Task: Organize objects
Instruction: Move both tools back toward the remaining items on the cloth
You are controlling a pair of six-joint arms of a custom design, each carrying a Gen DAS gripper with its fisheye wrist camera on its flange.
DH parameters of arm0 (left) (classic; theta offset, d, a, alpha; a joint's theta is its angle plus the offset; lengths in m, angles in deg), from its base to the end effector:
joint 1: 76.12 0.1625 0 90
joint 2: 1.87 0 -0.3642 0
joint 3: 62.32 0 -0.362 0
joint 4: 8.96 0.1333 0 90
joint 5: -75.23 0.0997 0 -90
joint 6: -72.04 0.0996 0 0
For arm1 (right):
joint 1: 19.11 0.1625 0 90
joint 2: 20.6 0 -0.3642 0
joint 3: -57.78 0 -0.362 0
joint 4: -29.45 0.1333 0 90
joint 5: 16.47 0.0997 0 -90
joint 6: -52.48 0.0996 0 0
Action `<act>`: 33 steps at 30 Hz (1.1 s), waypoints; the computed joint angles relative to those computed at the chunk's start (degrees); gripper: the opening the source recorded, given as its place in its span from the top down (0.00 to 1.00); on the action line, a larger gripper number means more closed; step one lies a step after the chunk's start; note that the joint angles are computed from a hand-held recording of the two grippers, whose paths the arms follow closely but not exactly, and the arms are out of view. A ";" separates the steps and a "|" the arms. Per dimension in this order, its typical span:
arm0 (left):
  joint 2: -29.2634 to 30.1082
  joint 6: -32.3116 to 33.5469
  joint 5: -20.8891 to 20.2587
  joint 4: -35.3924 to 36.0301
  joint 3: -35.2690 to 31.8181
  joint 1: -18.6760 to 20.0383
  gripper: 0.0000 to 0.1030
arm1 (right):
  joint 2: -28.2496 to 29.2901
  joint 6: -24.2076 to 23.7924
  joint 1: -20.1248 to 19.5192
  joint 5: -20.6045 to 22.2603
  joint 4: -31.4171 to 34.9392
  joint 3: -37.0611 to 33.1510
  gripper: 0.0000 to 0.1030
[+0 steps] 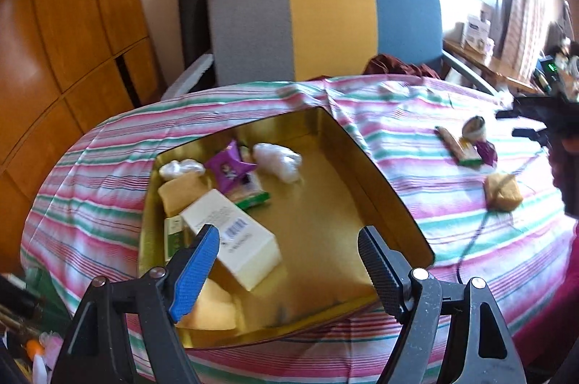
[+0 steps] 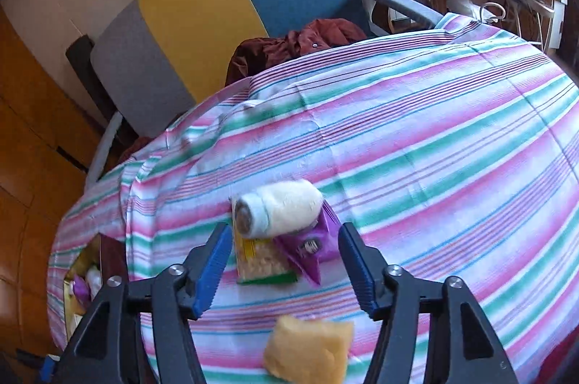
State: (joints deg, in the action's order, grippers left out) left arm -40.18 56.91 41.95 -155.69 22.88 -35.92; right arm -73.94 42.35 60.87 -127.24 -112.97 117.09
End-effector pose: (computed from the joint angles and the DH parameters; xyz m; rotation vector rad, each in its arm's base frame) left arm -0.3496 -0.5790 0.0872 0.5735 2.1900 -0.8195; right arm -0.0277 -0.7198 0.4251 -0.1931 -2.4858 0.9705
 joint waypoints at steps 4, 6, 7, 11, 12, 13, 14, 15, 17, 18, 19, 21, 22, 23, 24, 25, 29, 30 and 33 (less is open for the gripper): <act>1.33 0.35 -0.72 1.24 -1.55 -0.16 0.22 | 4.81 -2.46 0.37 -1.46 4.19 -6.80 0.37; 1.70 0.07 -0.98 2.16 -2.07 -0.11 0.22 | 6.87 -3.86 0.44 -2.60 6.54 -9.61 0.32; 1.99 -0.12 -1.09 2.83 -2.48 -0.06 0.22 | 7.95 -4.37 0.52 -3.58 7.49 -11.06 0.28; 2.92 -0.51 -1.67 4.70 -4.04 0.24 0.22 | 9.35 -6.81 0.26 -3.77 6.33 -11.91 0.38; 3.22 -0.29 -1.80 4.82 -4.48 0.28 0.22 | 9.14 -7.67 0.30 -3.88 5.55 -11.26 0.41; 3.51 -0.09 -1.85 4.91 -4.87 0.23 0.22 | 8.79 -8.79 0.41 -4.03 4.51 -10.39 0.43; 3.94 0.20 -2.01 5.03 -5.49 0.20 0.22 | 8.16 -10.00 0.56 -4.07 3.18 -9.19 0.52; 4.40 0.61 -2.33 5.06 -6.19 0.20 0.22 | 7.22 -10.75 0.73 -3.86 1.75 -7.79 0.61; 5.38 1.67 -3.28 5.12 -7.85 0.19 0.22 | 5.40 -10.76 1.03 -3.96 -1.86 -5.57 0.78; 5.93 2.15 -3.72 5.11 -8.72 0.18 0.22 | 4.44 -10.76 0.97 -3.44 -3.06 -4.67 0.79; 6.53 2.60 -4.23 5.12 -9.69 0.15 0.22 | 3.67 -10.59 0.91 -3.39 -3.98 -4.03 0.79; 7.78 3.56 -5.71 5.20 -11.84 0.15 0.22 | 2.16 -9.89 0.48 -3.25 -5.78 -2.64 0.79; 8.64 4.05 -6.34 5.48 -13.26 0.15 0.22 | 1.48 -9.20 0.08 -3.20 -6.25 -2.04 0.81; 9.30 4.42 -6.66 5.61 -14.25 0.09 0.22 | 1.32 -8.58 -0.16 -3.96 -6.48 -2.02 0.84; 10.26 4.73 -7.08 6.18 -15.80 0.04 0.22 | 1.20 -7.70 -0.40 -5.29 -6.66 -2.07 0.84; 11.12 4.84 -7.62 6.97 -17.33 0.08 0.22 | 1.23 -6.78 -0.60 -6.46 -6.51 -2.33 0.84; 15.43 5.78 -9.73 9.95 -24.65 0.14 0.22 | 1.12 -2.01 -2.27 -8.62 -3.07 -3.66 0.84; 16.64 5.85 -10.24 11.03 -26.74 0.21 0.22 | 0.92 -1.04 -2.66 -8.27 -2.42 -3.62 0.84; 20.54 5.67 -12.36 14.66 -33.72 0.67 0.22 | 0.31 1.62 -3.55 -6.48 -1.33 -3.56 0.83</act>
State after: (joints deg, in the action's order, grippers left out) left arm -19.64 62.58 29.59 -141.03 -10.84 -35.25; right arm -73.63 43.97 57.32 -133.71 -114.30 113.53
